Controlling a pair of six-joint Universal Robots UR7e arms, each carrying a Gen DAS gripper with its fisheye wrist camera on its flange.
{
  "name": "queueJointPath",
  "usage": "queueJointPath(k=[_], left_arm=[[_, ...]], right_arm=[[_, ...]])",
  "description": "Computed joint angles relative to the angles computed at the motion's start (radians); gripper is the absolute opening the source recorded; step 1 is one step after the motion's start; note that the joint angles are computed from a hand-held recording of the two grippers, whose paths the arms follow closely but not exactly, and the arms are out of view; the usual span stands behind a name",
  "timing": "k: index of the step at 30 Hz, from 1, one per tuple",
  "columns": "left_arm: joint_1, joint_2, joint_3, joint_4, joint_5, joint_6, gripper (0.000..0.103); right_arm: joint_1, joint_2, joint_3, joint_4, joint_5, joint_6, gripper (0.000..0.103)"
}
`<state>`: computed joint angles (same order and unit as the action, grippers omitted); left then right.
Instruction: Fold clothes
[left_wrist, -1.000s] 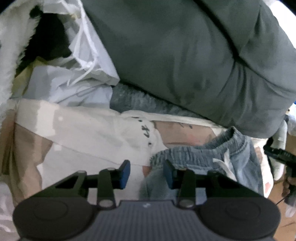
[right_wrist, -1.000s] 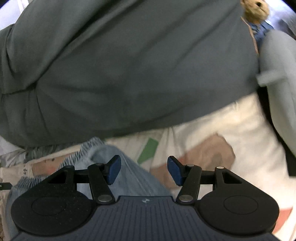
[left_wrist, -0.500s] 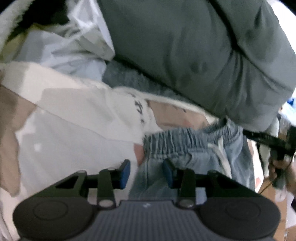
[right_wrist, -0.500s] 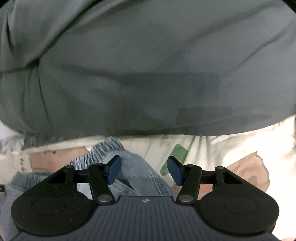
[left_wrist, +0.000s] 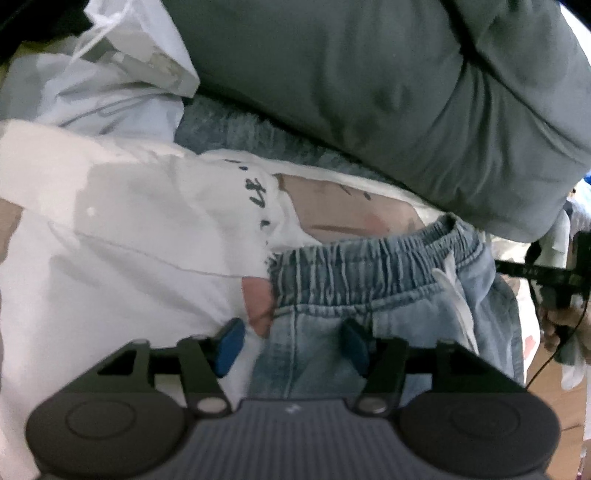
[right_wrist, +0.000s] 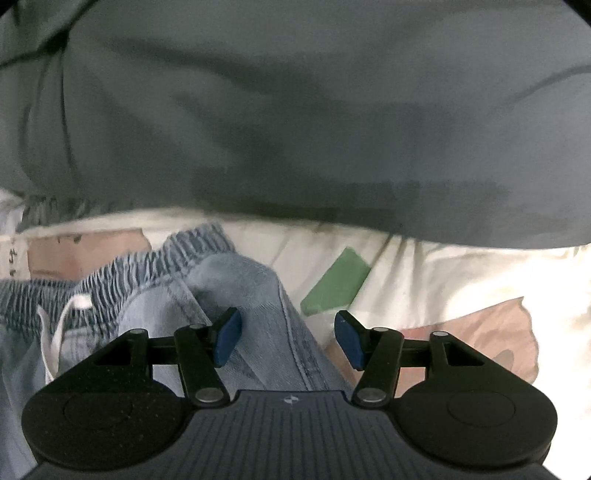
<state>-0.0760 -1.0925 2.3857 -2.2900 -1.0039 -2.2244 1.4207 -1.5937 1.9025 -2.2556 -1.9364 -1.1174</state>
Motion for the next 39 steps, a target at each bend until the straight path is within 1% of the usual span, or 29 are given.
queueJointPath(k=[1,2,3,4,5,9,12,14,15,16,17,18,19,20,22,24,25,26,27,29,32,35,37,39], left_arm=[[-0.002,-0.005,0.004,-0.004,-0.002,-0.002,0.058],[-0.008,-0.014,0.012,-0.013,-0.003,-0.013,0.048],[-0.013,-0.023,0.025,-0.033,-0.004,-0.027,0.036],[-0.018,-0.033,0.039,-0.054,-0.005,-0.043,0.033],[-0.02,-0.037,0.043,-0.061,-0.006,-0.049,0.027],[-0.038,-0.059,0.036,-0.013,-0.003,-0.068,0.018],[-0.06,-0.092,0.042,0.021,0.006,-0.098,0.016],[-0.071,-0.114,0.05,0.025,0.012,-0.102,0.016],[-0.074,-0.123,0.052,0.03,0.013,-0.101,0.016],[-0.076,-0.13,0.057,0.024,0.019,-0.102,0.016],[-0.079,-0.137,0.063,0.015,0.025,-0.102,0.016],[-0.084,-0.141,0.072,0.003,0.035,-0.11,0.016],[-0.09,-0.144,0.081,-0.004,0.045,-0.127,0.017],[-0.093,-0.146,0.089,-0.014,0.048,-0.14,0.018],[-0.097,-0.149,0.101,-0.022,0.049,-0.163,0.025],[-0.097,-0.149,0.105,-0.02,0.055,-0.174,0.04],[-0.097,-0.147,0.11,-0.03,0.061,-0.176,0.043],[-0.097,-0.146,0.115,-0.041,0.067,-0.178,0.05],[-0.096,-0.144,0.12,-0.052,0.074,-0.181,0.054],[-0.08,-0.131,0.125,-0.077,0.076,-0.164,0.055],[-0.065,-0.12,0.137,-0.112,0.084,-0.17,0.055],[-0.061,-0.107,0.153,-0.157,0.1,-0.184,0.055],[-0.053,-0.094,0.154,-0.179,0.097,-0.16,0.055],[-0.043,-0.079,0.153,-0.211,0.088,-0.123,0.05]], right_arm=[[0.003,0.0,0.003,0.003,-0.011,-0.011,0.063],[0.006,-0.001,0.006,0.006,-0.021,-0.022,0.063],[0.01,-0.001,0.009,0.008,-0.032,-0.033,0.063],[0.013,-0.001,0.011,0.011,-0.042,-0.044,0.063],[0.018,0.002,0.002,0.024,-0.043,-0.053,0.063],[0.036,0.013,-0.038,0.078,-0.045,-0.088,0.063],[0.037,0.021,-0.107,0.174,0.012,-0.061,0.063],[0.04,0.029,-0.146,0.214,0.053,-0.006,0.063],[0.035,0.038,-0.169,0.23,0.079,0.039,0.063],[0.022,0.046,-0.192,0.256,0.111,0.101,0.063],[0.016,0.06,-0.21,0.272,0.128,0.157,0.062],[0.013,0.069,-0.216,0.269,0.129,0.197,0.062],[0.015,0.078,-0.209,0.247,0.113,0.218,0.062],[0.015,0.084,-0.201,0.231,0.098,0.22,0.062],[0.01,0.089,-0.181,0.229,0.089,0.217,0.061],[0.014,0.094,-0.155,0.211,0.06,0.197,0.061],[0.011,0.094,-0.15,0.207,0.049,0.175,0.061],[0.01,0.1,-0.154,0.22,0.032,0.164,0.061],[0.01,0.106,-0.159,0.234,0.016,0.153,0.06],[0.01,0.116,-0.165,0.271,-0.016,0.123,0.06],[0.018,0.119,-0.155,0.265,-0.052,0.077,0.06],[0.034,0.125,-0.172,0.276,-0.051,0.036,0.059],[0.045,0.131,-0.197,0.296,-0.042,0.019,0.059],[0.052,0.137,-0.223,0.315,-0.031,0.019,0.059]])
